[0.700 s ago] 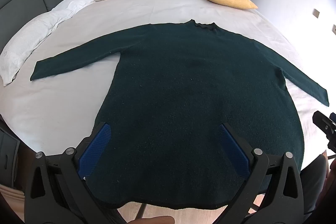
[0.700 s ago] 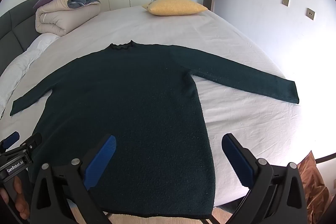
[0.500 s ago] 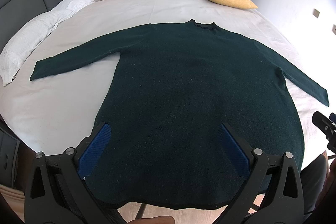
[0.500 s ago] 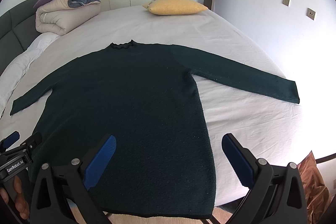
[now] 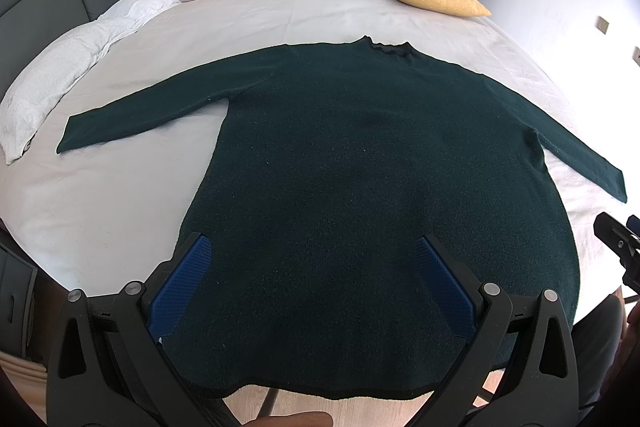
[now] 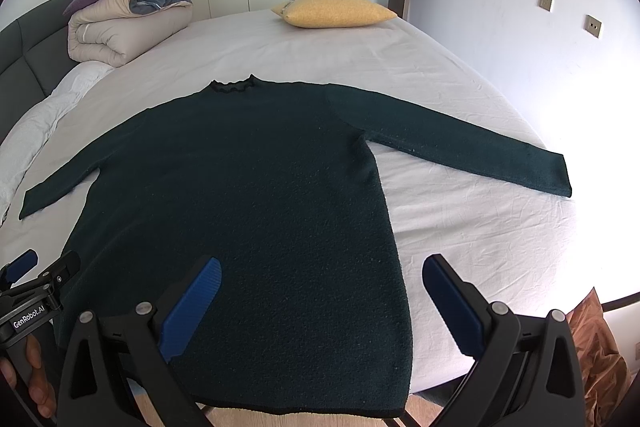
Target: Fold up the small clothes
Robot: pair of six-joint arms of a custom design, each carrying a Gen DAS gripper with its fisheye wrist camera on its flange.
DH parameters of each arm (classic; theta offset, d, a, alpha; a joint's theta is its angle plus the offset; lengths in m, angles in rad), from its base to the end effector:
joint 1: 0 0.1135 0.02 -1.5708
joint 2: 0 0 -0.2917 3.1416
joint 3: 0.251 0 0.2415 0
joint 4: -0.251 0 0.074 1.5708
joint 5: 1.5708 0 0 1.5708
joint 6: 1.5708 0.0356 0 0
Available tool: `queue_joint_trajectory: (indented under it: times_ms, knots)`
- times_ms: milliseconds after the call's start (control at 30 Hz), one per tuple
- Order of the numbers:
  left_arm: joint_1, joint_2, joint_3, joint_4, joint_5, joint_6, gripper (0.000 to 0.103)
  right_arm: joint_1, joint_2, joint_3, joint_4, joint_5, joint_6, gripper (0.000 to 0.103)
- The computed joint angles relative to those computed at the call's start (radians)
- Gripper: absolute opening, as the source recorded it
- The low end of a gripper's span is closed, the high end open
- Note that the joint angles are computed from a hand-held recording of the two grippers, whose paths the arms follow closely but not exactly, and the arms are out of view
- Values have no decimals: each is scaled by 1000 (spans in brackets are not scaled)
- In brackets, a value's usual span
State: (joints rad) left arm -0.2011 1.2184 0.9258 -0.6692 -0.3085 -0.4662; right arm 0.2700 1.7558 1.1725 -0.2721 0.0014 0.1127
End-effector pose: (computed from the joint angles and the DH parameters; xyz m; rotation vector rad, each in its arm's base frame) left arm 0.2200 -0.0338 0.2887 -0.4457 2.4305 0.1086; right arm 0.3603 0.0997 0.2387 -0.1905 2.4261 0.1713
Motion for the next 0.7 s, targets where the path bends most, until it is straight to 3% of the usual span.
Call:
queue_joint_trajectory:
  times_ms: [700]
  knots:
    - [0,1,2,-3,1,-2,103,3,5,-3,4,1,3,103]
